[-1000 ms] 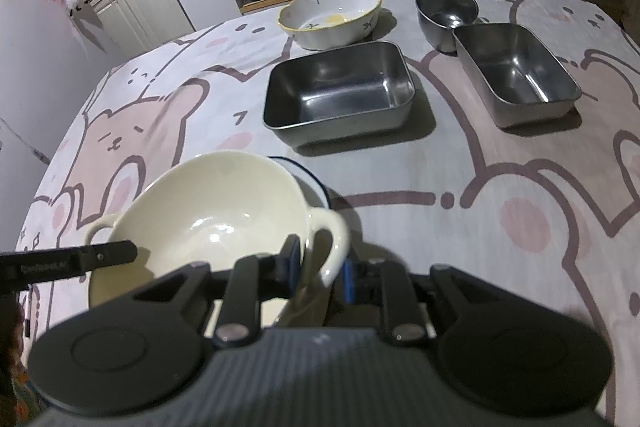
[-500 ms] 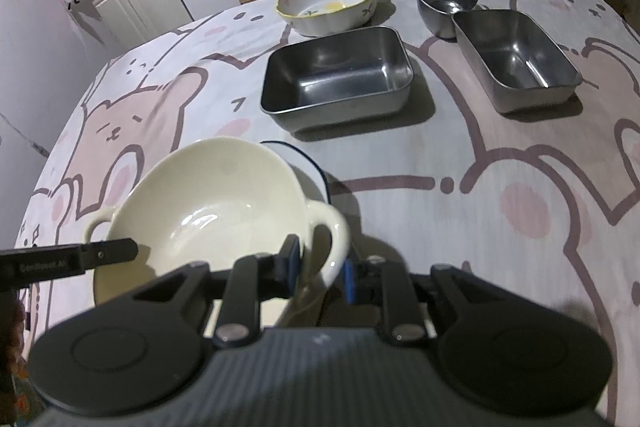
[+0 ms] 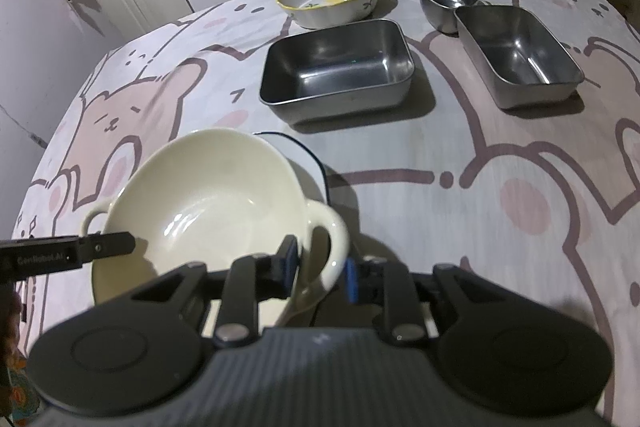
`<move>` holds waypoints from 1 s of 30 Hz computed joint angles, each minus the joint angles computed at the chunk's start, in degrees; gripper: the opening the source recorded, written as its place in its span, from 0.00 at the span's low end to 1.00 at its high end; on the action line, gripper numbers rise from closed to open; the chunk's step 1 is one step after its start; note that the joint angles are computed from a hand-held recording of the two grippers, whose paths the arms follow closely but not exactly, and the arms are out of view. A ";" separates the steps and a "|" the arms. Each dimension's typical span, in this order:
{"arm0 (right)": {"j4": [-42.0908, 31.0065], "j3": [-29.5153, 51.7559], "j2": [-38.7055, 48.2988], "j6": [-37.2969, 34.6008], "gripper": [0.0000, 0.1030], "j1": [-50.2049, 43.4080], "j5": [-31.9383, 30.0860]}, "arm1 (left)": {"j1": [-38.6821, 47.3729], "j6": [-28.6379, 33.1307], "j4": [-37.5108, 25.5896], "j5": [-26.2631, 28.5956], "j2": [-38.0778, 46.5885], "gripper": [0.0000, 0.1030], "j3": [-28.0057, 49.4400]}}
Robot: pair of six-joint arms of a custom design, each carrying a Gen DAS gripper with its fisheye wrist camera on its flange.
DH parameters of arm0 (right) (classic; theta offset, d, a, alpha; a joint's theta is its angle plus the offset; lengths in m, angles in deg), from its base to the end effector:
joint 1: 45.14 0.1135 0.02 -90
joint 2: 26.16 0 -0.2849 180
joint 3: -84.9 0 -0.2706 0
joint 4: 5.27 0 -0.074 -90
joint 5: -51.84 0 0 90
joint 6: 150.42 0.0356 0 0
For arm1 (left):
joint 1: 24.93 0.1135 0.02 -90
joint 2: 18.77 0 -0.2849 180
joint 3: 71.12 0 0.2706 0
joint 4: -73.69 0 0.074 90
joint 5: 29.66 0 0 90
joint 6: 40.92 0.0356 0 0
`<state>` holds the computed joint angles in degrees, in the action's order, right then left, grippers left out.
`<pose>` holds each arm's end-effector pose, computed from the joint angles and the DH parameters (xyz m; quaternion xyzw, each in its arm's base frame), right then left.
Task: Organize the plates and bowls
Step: 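Open both tools to release the cream bowl and pull back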
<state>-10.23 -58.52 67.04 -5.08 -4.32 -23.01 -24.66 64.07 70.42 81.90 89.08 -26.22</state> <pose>0.1849 0.1475 0.0767 0.1535 0.9491 0.0957 0.2577 0.2736 -0.0118 0.0457 0.1614 0.9484 -0.1545 0.2249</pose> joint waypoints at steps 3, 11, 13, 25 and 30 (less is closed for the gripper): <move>-1.22 0.18 -0.53 -0.83 0.30 -0.02 -0.26 | 0.02 0.71 -0.07 -0.03 -1.17 0.35 -0.56; -3.32 -1.38 -4.52 -1.42 0.61 0.77 1.13 | 1.27 1.39 -2.90 0.96 -3.41 0.73 -0.93; -3.46 -2.02 -5.42 -1.51 0.73 1.16 1.24 | 1.43 1.42 -1.94 0.79 -4.77 0.83 -2.11; -16.52 -3.24 -21.14 -1.07 1.00 5.09 8.58 | -1.57 0.08 1.42 -0.77 -19.05 1.00 -8.42; -20.34 -2.61 -30.63 -7.74 1.00 0.66 8.99 | -4.77 -5.32 0.95 -2.03 -23.13 1.00 -6.70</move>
